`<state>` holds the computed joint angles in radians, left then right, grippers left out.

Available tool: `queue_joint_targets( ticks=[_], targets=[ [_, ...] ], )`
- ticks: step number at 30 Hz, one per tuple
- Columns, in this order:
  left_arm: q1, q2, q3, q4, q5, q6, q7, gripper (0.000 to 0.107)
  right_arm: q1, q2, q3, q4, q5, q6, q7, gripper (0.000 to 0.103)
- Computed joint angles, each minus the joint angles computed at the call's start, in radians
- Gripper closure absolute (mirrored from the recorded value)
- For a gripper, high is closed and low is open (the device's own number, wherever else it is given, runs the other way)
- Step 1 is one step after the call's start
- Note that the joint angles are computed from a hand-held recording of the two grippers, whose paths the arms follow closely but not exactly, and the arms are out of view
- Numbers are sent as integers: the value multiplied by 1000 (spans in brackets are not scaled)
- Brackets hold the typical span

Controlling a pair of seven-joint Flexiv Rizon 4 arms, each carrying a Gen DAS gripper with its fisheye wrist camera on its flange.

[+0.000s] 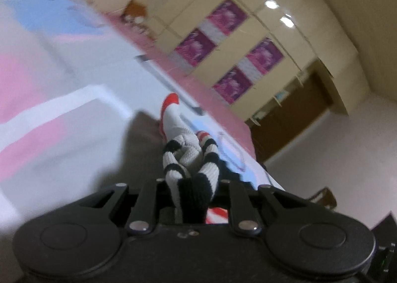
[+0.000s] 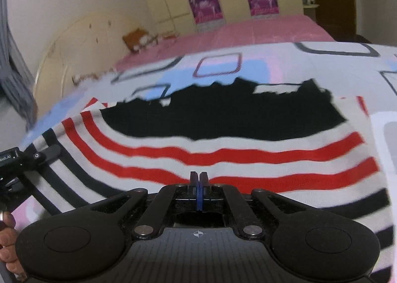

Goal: Fold small clothes

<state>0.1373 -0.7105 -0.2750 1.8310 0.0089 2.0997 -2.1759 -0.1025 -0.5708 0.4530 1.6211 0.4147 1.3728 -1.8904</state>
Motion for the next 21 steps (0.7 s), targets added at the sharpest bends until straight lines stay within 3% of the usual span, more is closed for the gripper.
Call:
queue_joint_targets(
  ticks=[5,9,12,15,16,17,18,19,21],
  targets=[
    [-161,10,65,-107,-77,-59,105,90,-124,13,55,-20,96,-22,-63,103],
    [-266,-28,64,-256,-117,-208,233,90,-203,28,50,-49,180,-50,-131,103],
    [-366,-77,103,-398,-164,-421,341,90,-250,40,21,-70,245,-84,-168,103],
    [-435,-168,126,-584,-215,-761,475,85,-317,39,8,-117,332,-194,-186,103],
    [-473,-194,169,-634,-227,-836,474,81,-326,44,-2,-123,350,-226,-183,102],
    [-491,-198,191,-651,-174,-846,443,71,-323,49,-23,-126,354,-250,-166,80],
    [-489,-188,180,-636,-151,-818,450,61,-316,56,-44,-124,358,-258,-155,29],
    [-467,-169,137,-591,-192,-776,496,48,-327,69,-45,-118,391,-246,-185,16],
    [-401,-108,35,-467,-246,-655,538,50,-374,78,-23,-132,472,-282,-287,17]
  ],
)
